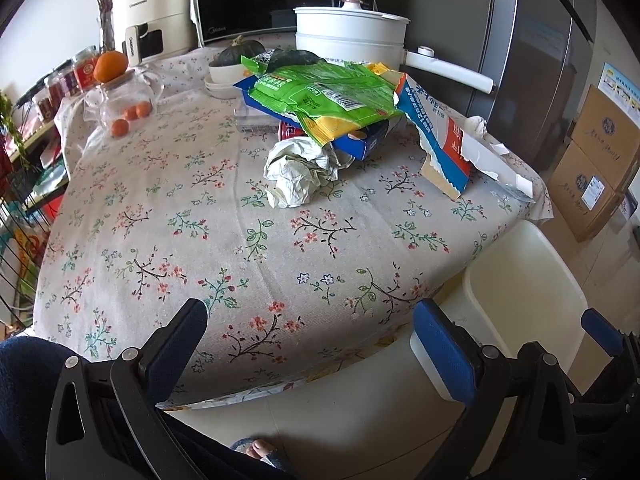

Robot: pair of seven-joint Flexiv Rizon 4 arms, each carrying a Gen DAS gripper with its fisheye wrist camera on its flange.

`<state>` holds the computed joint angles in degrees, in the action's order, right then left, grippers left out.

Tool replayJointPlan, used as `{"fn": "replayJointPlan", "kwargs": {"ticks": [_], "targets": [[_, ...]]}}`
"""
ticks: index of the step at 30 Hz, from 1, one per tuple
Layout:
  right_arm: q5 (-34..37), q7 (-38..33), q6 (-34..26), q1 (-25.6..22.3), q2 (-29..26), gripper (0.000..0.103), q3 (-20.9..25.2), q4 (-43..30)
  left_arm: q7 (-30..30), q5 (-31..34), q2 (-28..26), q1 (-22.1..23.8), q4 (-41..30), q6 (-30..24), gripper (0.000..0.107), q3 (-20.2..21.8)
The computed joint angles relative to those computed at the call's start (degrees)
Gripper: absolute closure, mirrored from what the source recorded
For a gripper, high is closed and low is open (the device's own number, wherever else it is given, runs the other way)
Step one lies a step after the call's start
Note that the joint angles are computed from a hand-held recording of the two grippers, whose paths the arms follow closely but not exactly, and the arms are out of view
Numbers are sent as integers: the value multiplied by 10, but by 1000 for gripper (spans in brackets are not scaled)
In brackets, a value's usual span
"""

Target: Collect trash

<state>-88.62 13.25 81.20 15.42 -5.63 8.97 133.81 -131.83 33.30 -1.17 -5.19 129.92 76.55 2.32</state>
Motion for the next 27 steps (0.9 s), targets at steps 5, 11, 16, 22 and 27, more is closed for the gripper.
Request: {"fn": "replayJointPlan", "kwargs": {"ticks": [5, 11, 16, 22, 27], "targets": [[10, -7, -1, 3, -3, 0, 1, 1, -5, 4, 1, 0, -1, -5, 4, -1], [15, -12, -1, 5, -4, 0, 0, 1, -8, 8, -1, -1, -5, -14, 4, -3], [21, -18, -2, 8, -6, 0, 0, 1, -8, 9, -2, -2, -6, -15, 4, -2], [32, -25, -2, 11, -6, 0, 0, 2, -10, 11, -3, -3, -6, -17, 4, -1], [31, -25, -3, 12, -7, 0, 0, 2, -17, 18, -4, -4, -7, -20, 4, 0]]}}
